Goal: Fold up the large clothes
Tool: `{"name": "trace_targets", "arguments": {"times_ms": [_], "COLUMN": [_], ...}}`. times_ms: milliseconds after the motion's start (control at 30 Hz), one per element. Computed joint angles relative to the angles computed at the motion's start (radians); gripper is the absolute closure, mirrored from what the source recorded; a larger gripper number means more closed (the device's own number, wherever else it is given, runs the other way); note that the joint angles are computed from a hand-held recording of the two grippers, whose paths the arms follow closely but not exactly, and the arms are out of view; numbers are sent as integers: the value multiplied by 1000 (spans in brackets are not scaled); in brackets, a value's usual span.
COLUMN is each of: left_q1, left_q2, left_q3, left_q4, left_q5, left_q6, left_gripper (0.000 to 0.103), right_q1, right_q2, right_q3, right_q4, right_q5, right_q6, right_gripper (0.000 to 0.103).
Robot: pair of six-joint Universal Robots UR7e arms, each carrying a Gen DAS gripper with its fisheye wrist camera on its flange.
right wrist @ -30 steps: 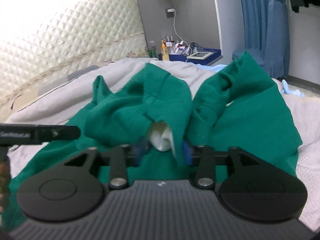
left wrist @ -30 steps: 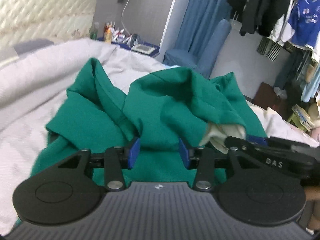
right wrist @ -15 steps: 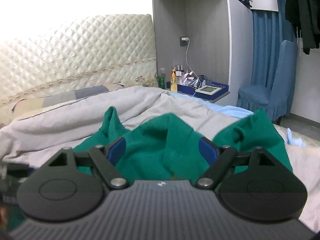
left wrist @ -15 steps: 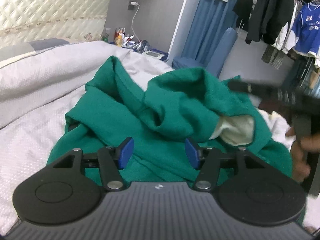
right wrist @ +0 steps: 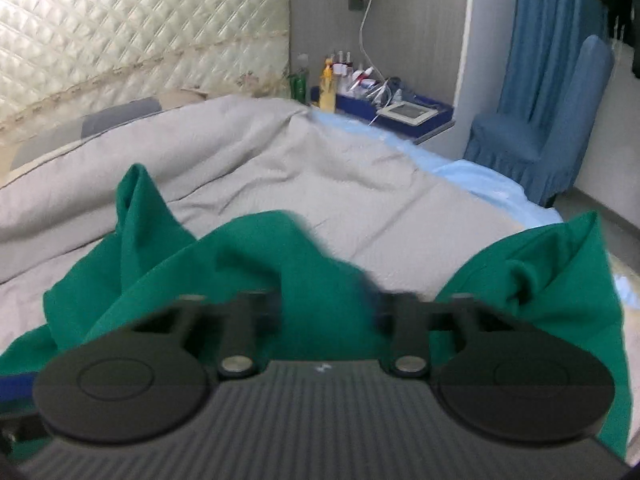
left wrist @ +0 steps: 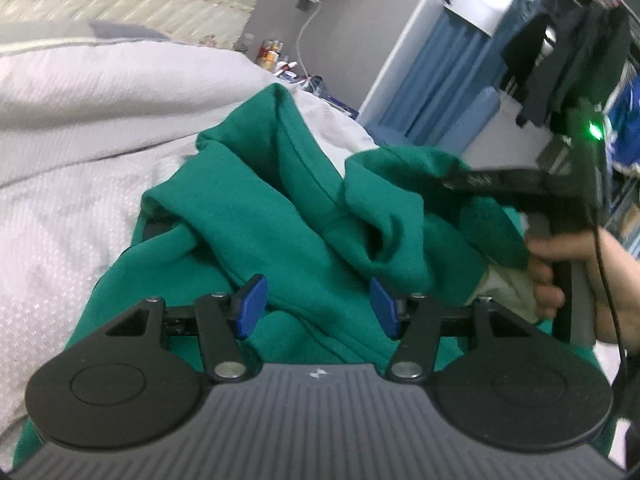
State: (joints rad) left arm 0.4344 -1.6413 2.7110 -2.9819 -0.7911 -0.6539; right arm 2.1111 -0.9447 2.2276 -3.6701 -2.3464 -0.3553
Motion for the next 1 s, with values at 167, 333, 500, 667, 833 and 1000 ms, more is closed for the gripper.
{"name": "trace_targets", "arguments": {"times_ms": [167,333,500,667,833,1000], "left_q1": [22,17,2,-65,-87,-76], "left_q2": [-14,-96,-213,-318,-323,-251], "left_q3": [8,35,58,49,57,63], "left_q4": [-68,-143,-132,101,127,64], "left_q5": [11,21,13,0,-99,-170], "left_q6": [-12,-34,-93,-187,-220,-220], "left_gripper": [40,40,40,40,36,34], "right_q1": [78,237,382,464,437,440], "right_q2": [-91,-202,-305,-451,-645,-677], "right_q3": [100,232,343,416,450,487], "right_q4": [-122,-213,-42,383,604,411], "right_q5": [81,76,-9,-75,37,102], "right_q6": [-37,-60,50,366,542,505], "right_gripper": [89,89,88,81,55,43]}}
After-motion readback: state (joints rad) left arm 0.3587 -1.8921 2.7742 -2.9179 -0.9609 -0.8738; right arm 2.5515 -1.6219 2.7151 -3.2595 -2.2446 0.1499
